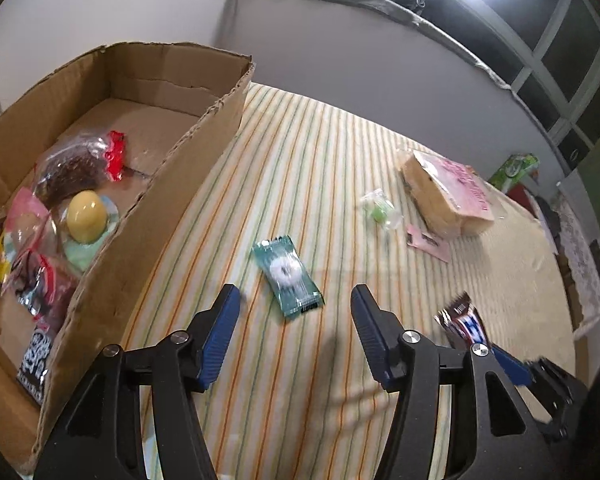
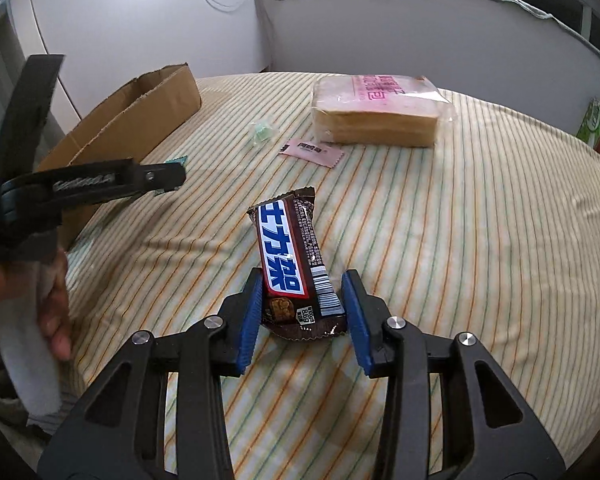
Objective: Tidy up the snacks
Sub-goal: 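Grasp the blue-labelled chocolate bar with the right gripper while the left approaches the green mint packet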
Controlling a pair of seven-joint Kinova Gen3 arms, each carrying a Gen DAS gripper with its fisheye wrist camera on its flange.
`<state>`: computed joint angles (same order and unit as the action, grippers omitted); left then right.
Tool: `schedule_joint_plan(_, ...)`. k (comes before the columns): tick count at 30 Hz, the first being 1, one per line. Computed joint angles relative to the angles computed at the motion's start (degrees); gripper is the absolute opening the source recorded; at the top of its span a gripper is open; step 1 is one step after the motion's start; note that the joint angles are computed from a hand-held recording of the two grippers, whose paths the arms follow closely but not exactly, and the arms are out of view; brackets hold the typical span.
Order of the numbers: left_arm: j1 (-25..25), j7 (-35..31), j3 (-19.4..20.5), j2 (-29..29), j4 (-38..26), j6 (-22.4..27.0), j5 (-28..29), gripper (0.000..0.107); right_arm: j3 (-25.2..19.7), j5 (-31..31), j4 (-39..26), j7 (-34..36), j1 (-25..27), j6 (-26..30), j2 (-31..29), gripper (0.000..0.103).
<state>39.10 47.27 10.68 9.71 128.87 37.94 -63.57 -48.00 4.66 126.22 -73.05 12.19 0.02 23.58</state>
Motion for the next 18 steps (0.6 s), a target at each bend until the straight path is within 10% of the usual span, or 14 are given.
schedule_joint_plan(10, 1.01, -9.53, -0.79, 4.11, -5.34, 4.91, 6.23, 0.056, -7.62, 2.09, 0.77, 1.05, 8.82, -0.74, 3.52, 0.041)
schedule_joint_plan(18, 2.91, -11.48, -2.58, 5.49, -6.66, 5.93, 6.20, 0.025, -9.87, 3.11, 1.41, 0.21, 11.45, -1.33, 4.32, 0.041)
